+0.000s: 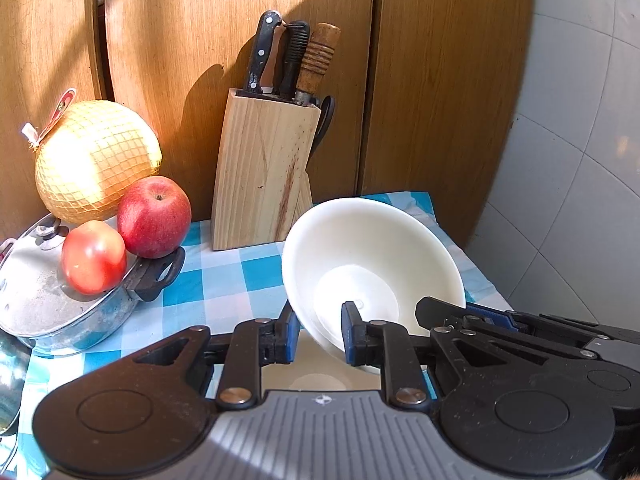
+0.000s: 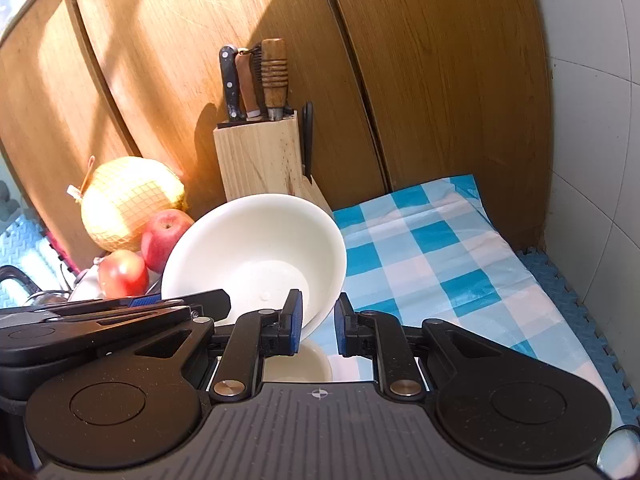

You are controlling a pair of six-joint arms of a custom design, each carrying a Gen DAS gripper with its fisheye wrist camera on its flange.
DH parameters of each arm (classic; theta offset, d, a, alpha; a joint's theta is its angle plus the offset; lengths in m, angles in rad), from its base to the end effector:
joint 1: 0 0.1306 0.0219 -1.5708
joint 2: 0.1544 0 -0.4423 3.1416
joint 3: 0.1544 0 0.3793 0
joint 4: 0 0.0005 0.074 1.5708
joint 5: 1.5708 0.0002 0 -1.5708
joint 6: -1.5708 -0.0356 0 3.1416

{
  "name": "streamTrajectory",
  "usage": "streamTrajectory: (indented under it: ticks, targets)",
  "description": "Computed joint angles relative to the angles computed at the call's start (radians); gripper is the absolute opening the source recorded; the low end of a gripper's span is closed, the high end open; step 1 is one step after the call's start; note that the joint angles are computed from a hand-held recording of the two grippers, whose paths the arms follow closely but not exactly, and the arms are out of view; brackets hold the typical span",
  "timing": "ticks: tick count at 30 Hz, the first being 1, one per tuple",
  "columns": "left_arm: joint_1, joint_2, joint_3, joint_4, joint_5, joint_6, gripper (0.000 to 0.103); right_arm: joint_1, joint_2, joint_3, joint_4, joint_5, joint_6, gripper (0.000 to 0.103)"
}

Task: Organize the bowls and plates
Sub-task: 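Carry the cream bowl with the right gripper over the nested bowls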

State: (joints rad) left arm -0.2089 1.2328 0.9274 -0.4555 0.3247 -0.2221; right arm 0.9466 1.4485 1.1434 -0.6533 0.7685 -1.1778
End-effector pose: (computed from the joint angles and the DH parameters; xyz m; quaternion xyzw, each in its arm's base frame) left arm 0.3701 -0.0906 0.3770 0.2562 0.8724 -0.1460 0.3898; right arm 0.2864 0.3544 0.3771 0.2142 0.8650 0.0700 0.4483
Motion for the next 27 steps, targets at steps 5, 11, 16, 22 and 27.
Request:
streamTrajectory:
  ticks: [5, 11, 16, 22, 27]
  targets:
    - [0.015, -0.009, -0.010, -0.016, 0.000, -0.009, 0.015, 0.014, 0.011, 0.009, -0.011, -0.007, -0.006, 0.022]
    - [0.032, -0.026, -0.027, -0.022, 0.003, -0.025, 0.015, 0.031, 0.023, 0.015, -0.019, -0.018, -0.014, 0.022]
    - [0.044, -0.043, -0.039, -0.035, 0.006, -0.040, 0.015, 0.047, 0.026, 0.018, -0.028, -0.020, -0.020, 0.023]
    - [0.058, -0.059, -0.056, -0.043, 0.012, -0.057, 0.016, 0.066, 0.030, 0.021, -0.037, -0.022, -0.033, 0.023]
    - [0.060, -0.052, -0.061, -0.056, 0.008, -0.063, 0.016, 0.071, 0.039, 0.026, -0.055, -0.034, -0.040, 0.023]
